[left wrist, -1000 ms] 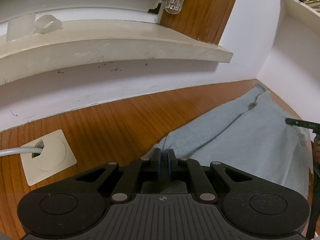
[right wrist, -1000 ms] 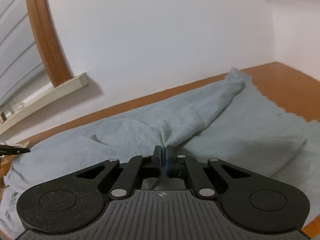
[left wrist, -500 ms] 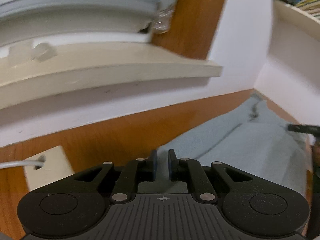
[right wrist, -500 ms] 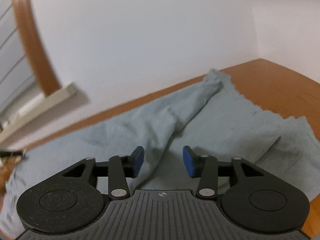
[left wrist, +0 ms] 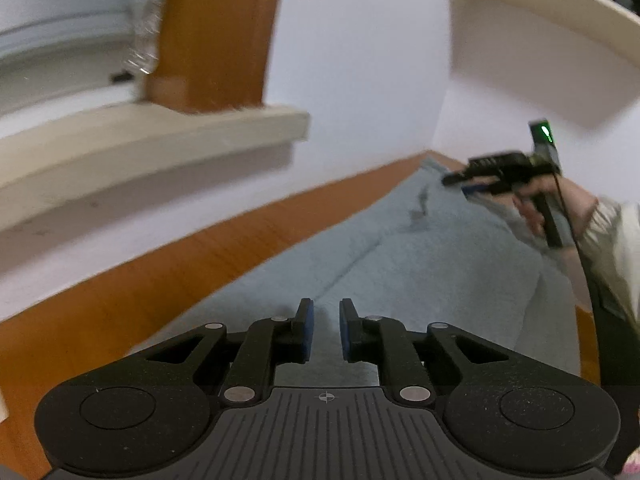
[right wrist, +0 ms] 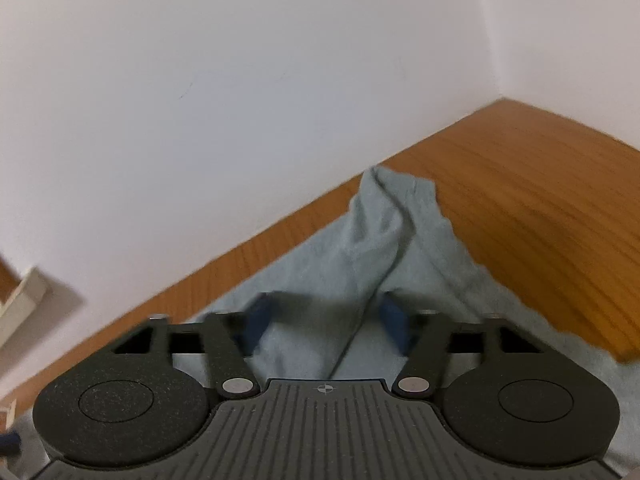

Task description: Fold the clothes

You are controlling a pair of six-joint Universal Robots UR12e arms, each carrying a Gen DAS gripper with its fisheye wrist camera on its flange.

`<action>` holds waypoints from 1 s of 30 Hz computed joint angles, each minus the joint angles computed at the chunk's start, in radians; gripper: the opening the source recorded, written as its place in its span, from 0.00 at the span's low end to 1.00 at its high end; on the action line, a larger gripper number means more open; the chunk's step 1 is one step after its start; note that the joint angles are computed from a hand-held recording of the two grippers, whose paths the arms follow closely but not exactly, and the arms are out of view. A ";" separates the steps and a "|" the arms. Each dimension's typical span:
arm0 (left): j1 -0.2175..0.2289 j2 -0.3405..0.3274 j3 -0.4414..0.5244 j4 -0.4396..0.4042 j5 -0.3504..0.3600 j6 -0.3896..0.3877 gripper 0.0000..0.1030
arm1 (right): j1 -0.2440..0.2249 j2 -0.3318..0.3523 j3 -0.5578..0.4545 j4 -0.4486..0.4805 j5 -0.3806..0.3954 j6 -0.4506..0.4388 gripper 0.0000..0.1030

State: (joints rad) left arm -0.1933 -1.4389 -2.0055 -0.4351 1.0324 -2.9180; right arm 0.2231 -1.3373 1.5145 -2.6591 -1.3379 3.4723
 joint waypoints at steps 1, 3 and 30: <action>-0.001 -0.004 0.000 -0.010 0.000 0.004 0.15 | -0.002 0.003 0.000 -0.013 -0.006 0.004 0.08; -0.001 -0.007 -0.004 -0.019 0.005 0.009 0.15 | -0.007 0.004 0.008 -0.060 -0.024 0.014 0.07; 0.076 0.197 -0.161 0.054 0.182 -0.108 0.48 | 0.104 -0.123 0.175 -0.153 -0.210 -0.349 0.90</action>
